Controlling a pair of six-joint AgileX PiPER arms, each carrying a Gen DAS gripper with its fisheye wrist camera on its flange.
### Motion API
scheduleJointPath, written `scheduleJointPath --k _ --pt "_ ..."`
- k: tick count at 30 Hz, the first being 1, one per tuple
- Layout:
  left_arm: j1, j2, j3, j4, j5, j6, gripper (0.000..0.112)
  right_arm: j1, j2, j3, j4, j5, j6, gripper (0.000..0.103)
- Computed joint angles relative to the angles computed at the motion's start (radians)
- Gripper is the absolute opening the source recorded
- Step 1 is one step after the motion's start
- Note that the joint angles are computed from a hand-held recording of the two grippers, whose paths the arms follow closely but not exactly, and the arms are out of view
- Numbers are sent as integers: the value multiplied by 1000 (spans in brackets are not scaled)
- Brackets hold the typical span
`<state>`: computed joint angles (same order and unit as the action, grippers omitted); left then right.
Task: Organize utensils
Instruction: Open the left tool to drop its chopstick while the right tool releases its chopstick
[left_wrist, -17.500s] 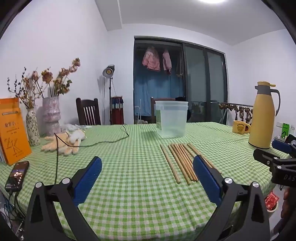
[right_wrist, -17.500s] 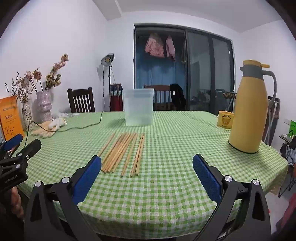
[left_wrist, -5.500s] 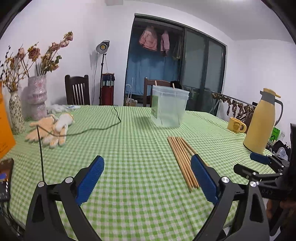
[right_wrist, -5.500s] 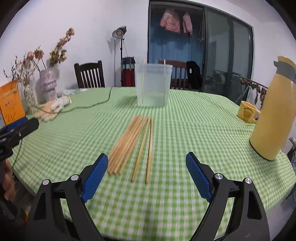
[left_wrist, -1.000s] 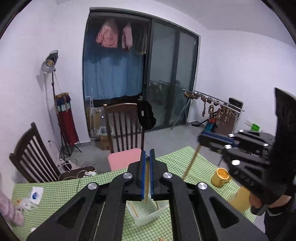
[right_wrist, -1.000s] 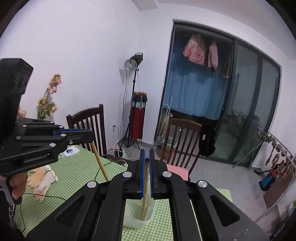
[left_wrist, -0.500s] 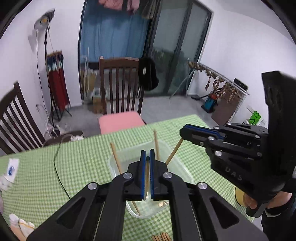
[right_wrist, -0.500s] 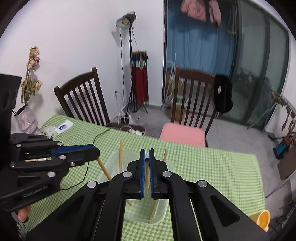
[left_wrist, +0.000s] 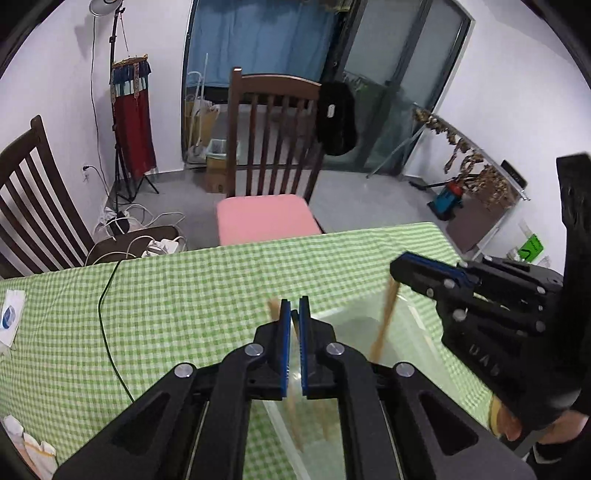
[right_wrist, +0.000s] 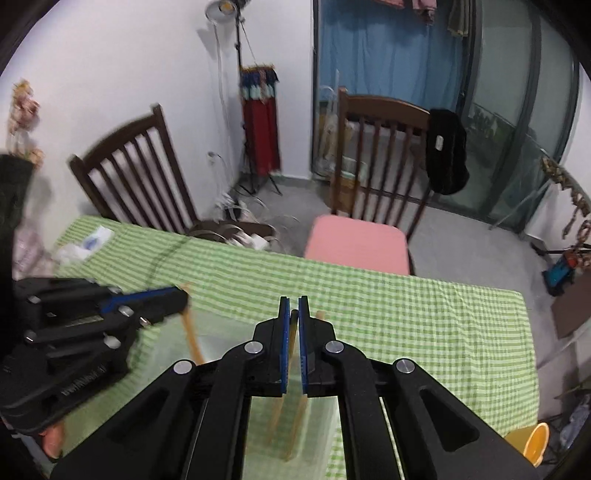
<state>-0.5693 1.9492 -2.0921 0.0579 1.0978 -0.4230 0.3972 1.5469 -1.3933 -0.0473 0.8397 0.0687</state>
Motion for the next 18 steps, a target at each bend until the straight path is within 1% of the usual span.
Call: scheduleJointPath --k 1,3,6,8,11,12,13,14,15,16,17,18 --pt "7 33 -41 0 24 9 2 5 14 5 -14 -15 9 5" --pt "19 49 -57 -19 18 24 2 1 17 15 -20 -36 11 5" --pt "2 69 -89 16 30 47 3 -3 20 6 -6 -27 -13 5" --pt "5 72 -92 4 20 59 3 -10 24 -1 11 -22 -29 5" --pt "11 87 -120 -27 30 75 11 -19 25 -7 11 -18 -23 6" --pt "8 89 -127 -25 37 74 17 -22 23 -9 3 -20 -17 6" --pt "6 88 -129 -27 40 74 20 -22 17 -6 -3 -24 -11 7" --pt "4 82 -127 -32 43 79 20 -23 2 -1 -19 -26 2 10" --pt "-1 73 -121 -23 44 78 20 -26 1 -3 -24 -26 5 17" --pt "-6 63 -114 -12 45 75 20 -29 -10 0 -31 -28 11 22" --pt "-8 44 -99 -6 43 73 20 -34 -29 9 -39 -32 19 35" --pt "-8 26 -80 -3 37 69 22 -39 -43 15 -44 -34 24 42"
